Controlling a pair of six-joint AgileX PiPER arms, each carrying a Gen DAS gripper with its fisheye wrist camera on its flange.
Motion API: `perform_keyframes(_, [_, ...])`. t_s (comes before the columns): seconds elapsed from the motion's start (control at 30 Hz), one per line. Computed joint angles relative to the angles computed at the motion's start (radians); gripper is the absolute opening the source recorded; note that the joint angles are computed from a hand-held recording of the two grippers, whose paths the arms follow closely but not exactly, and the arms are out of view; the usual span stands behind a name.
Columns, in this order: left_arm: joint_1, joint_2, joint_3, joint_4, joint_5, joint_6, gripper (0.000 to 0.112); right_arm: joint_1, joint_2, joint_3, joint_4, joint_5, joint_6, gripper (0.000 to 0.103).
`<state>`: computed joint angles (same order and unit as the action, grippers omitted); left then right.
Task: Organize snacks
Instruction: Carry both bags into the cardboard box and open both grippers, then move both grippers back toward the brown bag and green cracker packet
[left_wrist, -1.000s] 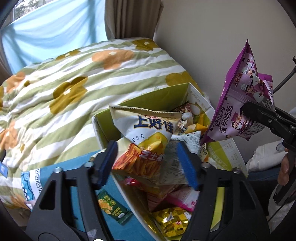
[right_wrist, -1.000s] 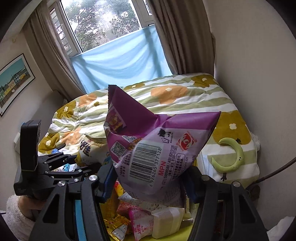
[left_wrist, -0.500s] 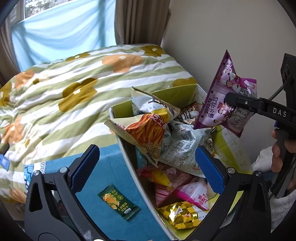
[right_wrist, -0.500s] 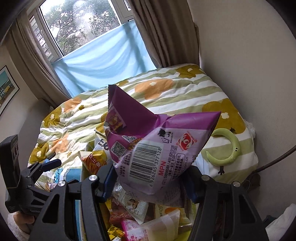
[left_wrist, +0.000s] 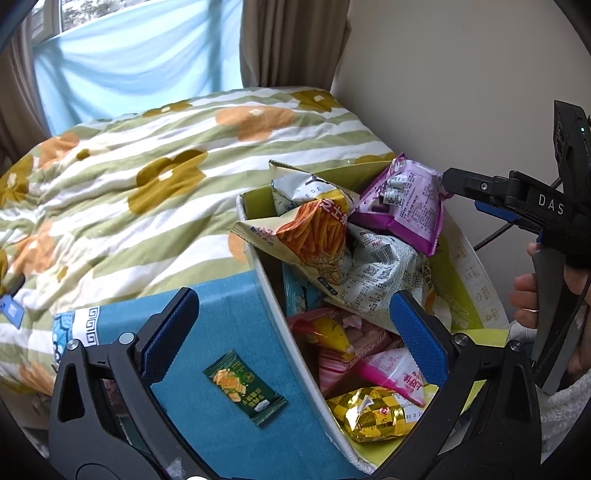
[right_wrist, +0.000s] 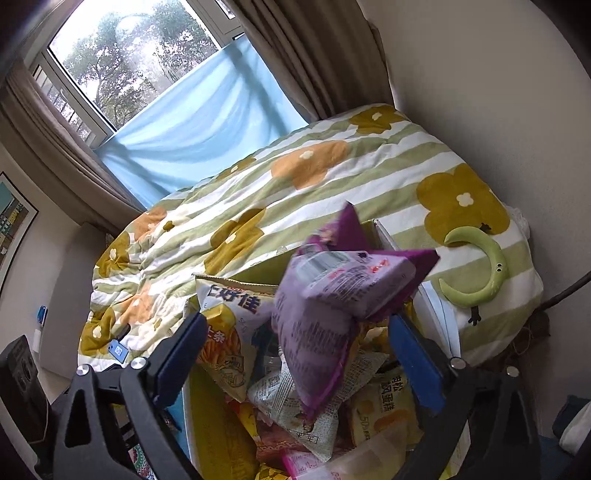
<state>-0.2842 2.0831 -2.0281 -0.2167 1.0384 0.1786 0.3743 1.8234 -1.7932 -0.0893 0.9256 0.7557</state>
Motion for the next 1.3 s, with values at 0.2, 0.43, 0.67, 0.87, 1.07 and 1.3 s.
perform_keyframes(0.2, [-0.012, -0.046, 0.047, 0.017, -0.014, -0.029, 0.102, 0.034, -0.06, 0.067, -0.078, -0.009, 0.028, 0.098])
perform_keyframes(0.43, [-0.04, -0.174, 0.16, 0.09, -0.065, -0.095, 0.102, 0.084, -0.143, 0.112, -0.161, 0.013, 0.061, 0.098])
perform_keyframes(0.67, [-0.064, -0.362, 0.358, 0.192, -0.142, -0.199, 0.102, 0.168, -0.246, 0.164, -0.259, 0.048, 0.091, 0.098])
perform_keyframes(0.87, [-0.055, -0.547, 0.569, 0.313, -0.187, -0.333, 0.102, 0.266, -0.292, 0.199, -0.338, 0.053, 0.094, 0.102])
perform_keyframes(1.07, [0.052, -0.709, 0.741, 0.339, -0.189, -0.355, 0.102, 0.363, -0.286, 0.199, -0.387, 0.035, 0.086, 0.102])
perform_keyframes(1.3, [0.304, -0.778, 0.846, 0.126, -0.219, -0.092, 0.102, 0.477, -0.21, 0.113, -0.38, 0.06, 0.099, 0.102])
